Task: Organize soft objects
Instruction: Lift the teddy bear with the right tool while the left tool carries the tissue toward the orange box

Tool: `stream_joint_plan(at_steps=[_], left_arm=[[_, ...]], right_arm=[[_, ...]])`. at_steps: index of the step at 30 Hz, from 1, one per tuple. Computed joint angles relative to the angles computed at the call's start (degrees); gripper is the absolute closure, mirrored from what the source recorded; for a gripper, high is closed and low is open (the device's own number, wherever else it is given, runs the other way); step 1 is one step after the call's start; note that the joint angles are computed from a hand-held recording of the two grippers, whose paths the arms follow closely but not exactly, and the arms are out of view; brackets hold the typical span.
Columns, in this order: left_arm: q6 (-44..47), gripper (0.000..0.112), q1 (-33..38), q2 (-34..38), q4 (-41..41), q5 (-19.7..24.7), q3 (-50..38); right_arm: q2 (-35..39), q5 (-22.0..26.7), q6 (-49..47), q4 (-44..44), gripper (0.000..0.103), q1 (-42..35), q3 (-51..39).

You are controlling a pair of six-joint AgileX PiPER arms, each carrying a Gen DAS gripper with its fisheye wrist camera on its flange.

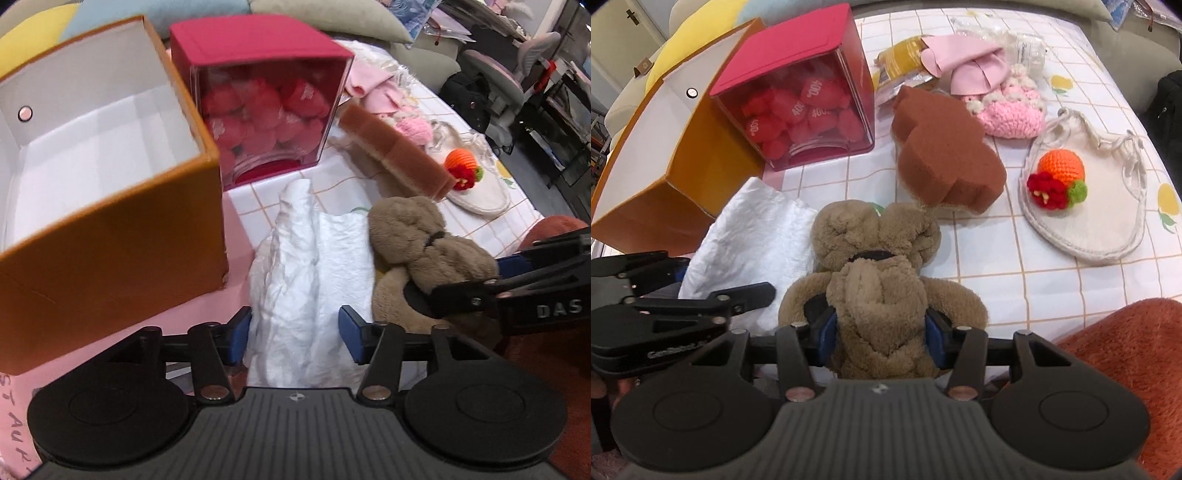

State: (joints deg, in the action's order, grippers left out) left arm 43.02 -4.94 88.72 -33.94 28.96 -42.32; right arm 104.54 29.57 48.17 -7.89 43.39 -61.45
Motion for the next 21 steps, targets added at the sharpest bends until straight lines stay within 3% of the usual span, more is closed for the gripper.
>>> stream_joint_plan(at_steps=[6, 9, 16, 21], left_arm=[[6.8, 0.049, -1.3, 0.2, -3.5, -3.1, 3.0], [9.2, 0.056, -2.6, -0.2, -4.5, -4.3, 3.8], [15.5, 0.089, -3.6, -1.4, -9.2, -5.8, 5.8], [16.2, 0.097, -1.4, -4.4, -9.7, -2.8, 5.9]], right_arm=[[0.6, 1.5, 0.0, -0.3, 0.053, 0.6, -1.0], [0.6, 1.6, -0.3, -0.1, 0.053, 0.5, -1.1], [0.7, 2.8, 0.6, -2.4, 0.057, 1.6, -1.8], [-1.2, 1.6, 3.2, -4.7, 0.059, 2.2, -0.2]])
